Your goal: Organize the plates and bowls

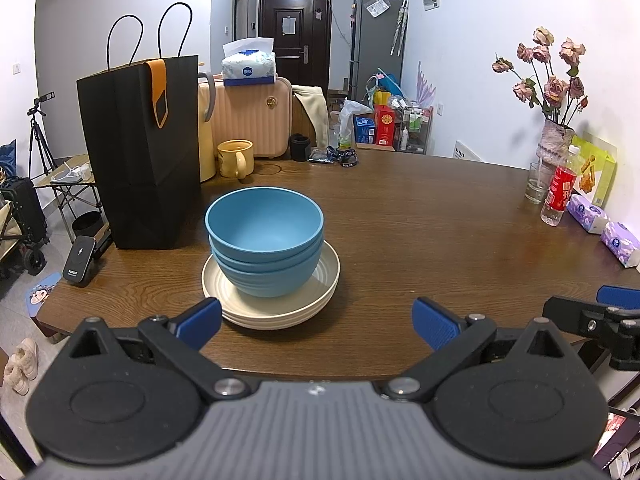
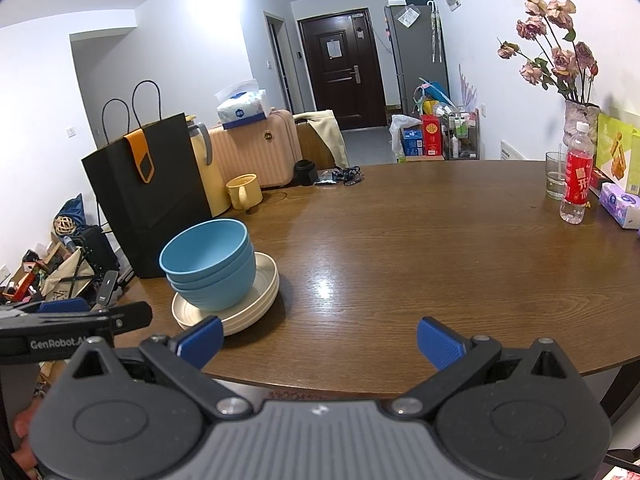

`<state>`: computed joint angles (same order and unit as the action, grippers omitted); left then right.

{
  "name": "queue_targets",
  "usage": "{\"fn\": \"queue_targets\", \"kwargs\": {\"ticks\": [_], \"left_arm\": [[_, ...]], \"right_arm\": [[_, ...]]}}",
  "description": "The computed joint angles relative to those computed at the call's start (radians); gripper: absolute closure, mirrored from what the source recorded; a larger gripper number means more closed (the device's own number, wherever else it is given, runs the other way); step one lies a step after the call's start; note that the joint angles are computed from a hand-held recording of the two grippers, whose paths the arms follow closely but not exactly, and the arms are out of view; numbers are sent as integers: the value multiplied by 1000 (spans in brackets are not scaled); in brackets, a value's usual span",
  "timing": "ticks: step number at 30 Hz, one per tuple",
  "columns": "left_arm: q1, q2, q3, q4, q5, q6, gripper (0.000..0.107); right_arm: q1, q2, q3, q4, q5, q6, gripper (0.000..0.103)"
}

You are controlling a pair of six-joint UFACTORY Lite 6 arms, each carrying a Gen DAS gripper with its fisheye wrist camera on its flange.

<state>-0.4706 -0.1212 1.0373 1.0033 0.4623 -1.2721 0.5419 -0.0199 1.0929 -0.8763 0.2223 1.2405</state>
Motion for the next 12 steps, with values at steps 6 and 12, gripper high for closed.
{"fn": "queue_targets", "kwargs": {"ticks": [6, 12], "left_arm": [[-2, 0, -3, 8, 2, -6, 4], [-5, -3, -9, 21, 3, -14, 4]], "right_arm": [[12, 5, 7, -9, 9, 16, 0], [15, 5, 8, -11, 11, 20, 0]]}}
